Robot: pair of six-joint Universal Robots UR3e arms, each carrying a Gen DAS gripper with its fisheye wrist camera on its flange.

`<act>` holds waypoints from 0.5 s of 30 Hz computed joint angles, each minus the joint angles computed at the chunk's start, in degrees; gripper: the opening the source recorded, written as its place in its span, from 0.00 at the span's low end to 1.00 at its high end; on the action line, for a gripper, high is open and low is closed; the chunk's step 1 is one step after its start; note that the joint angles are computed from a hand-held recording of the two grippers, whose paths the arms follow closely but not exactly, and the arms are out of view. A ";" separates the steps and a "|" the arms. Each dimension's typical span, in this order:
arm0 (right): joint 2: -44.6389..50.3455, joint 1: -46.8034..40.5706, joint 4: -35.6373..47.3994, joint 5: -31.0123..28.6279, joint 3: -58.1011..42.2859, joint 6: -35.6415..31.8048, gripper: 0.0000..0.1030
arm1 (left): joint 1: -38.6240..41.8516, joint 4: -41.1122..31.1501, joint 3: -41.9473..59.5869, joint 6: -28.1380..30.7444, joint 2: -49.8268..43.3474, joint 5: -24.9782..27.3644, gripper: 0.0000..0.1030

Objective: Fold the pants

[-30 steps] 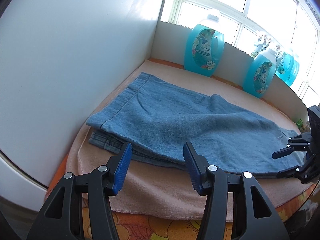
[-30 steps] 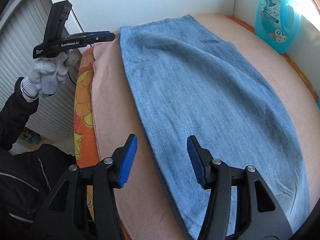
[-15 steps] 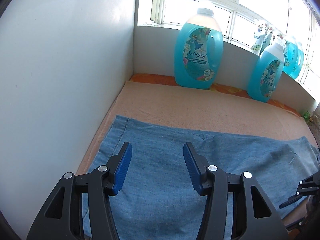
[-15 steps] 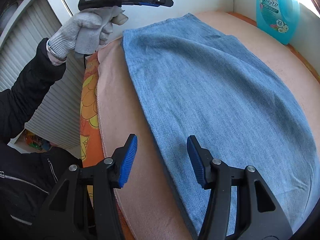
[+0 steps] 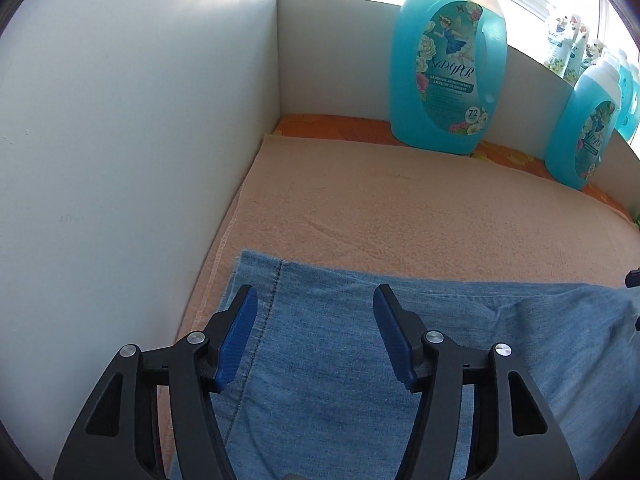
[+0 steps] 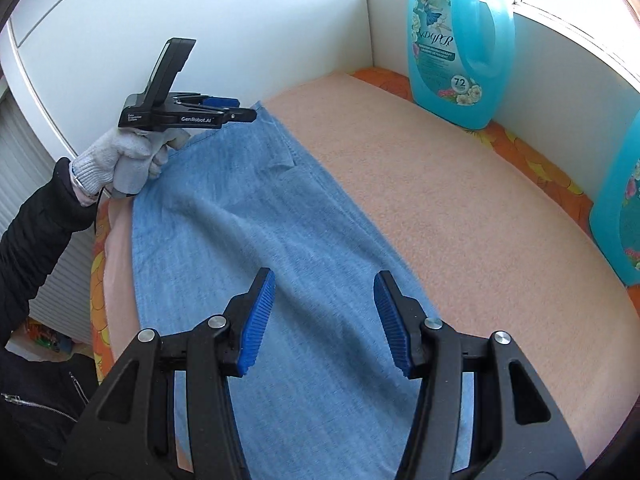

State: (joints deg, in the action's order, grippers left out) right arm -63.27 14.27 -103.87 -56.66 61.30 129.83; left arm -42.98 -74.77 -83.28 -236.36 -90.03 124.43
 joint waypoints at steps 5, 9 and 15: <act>9.79 2.43 2.10 -2.89 -12.46 1.49 0.53 | 2.80 0.94 -2.82 4.25 0.42 -2.17 0.63; 14.44 2.86 4.95 -3.16 -18.47 1.35 0.53 | 4.74 2.37 -4.03 7.33 0.37 -3.28 0.64; 17.27 3.62 5.31 -5.46 -20.95 0.75 0.53 | 8.07 7.88 -7.45 11.73 1.48 -5.51 0.75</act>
